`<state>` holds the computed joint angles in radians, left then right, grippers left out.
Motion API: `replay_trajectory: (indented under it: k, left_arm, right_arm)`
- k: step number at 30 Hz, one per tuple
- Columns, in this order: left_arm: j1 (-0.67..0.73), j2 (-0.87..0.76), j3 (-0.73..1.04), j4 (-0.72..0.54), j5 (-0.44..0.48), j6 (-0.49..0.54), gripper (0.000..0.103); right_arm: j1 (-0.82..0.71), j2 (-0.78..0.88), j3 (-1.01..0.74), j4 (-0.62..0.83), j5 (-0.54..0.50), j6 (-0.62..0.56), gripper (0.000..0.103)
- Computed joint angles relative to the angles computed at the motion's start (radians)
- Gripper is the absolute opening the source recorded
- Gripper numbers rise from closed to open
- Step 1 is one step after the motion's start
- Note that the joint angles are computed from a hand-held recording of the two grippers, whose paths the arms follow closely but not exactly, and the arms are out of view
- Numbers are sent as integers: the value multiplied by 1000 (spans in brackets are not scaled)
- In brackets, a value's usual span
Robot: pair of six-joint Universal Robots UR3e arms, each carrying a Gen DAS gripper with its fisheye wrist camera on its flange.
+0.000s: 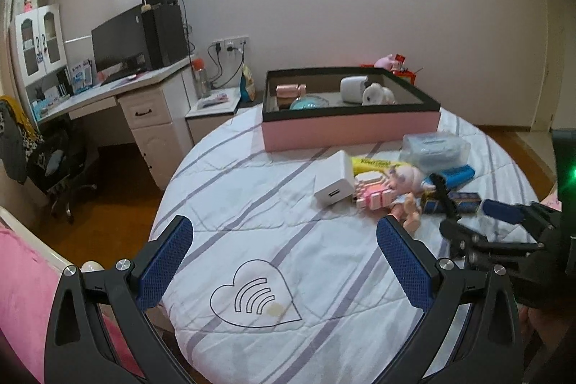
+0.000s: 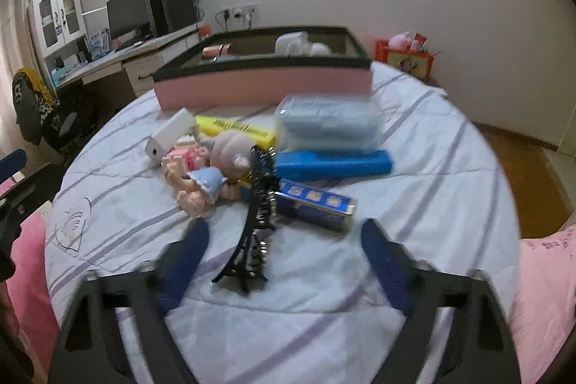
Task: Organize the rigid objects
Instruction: 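Withdraw both tools from the box back over the bed, then grasp the white charger with the left tool while the right tool grasps the black hair clip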
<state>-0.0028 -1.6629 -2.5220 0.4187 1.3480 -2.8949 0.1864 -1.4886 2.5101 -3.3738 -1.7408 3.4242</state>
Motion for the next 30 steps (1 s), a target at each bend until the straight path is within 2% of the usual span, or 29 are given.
replay_trajectory:
  k: [1,2,8,9,10,11,13,17,22,25,30]
  left_arm:
    - [4,-8,3,0,-2,4,103]
    - [6,-17,8,-4,-3,6,103]
    - [6,-58,64,-72,-31,4,103]
    - [0,-68,80,-88,-34,3,103]
    - [-8,-77,97,-104,-30,1,103]
    - [-15,-87,112,-111,-27,-3,103]
    - [-29,-111,150,-132,-26,-14,103]
    - [-56,-159,235,-176,-19,-41,103]
    - [-98,-258,407,-265,10,-85,103]
    - [-110,-318,511,-329,8,-108,103]
    - [-132,-416,678,-461,13,-138,103]
  right_arm:
    - [-4,6,-13,22,9,-3,54]
    - [-4,11,-21,29,14,-6,51]
    - [-32,19,-55,90,84,-63,49]
    - [-35,24,-67,102,88,-76,42]
    - [-42,25,-65,96,100,-89,24]
    - [-59,14,-49,81,123,-100,21]
    - [-106,-22,-7,68,182,-126,19]
    - [-167,-130,80,57,222,-151,19]
    - [-257,-298,112,134,257,-203,19]
    - [-313,-318,95,162,288,-236,19]
    - [-386,-250,51,143,344,-271,19]
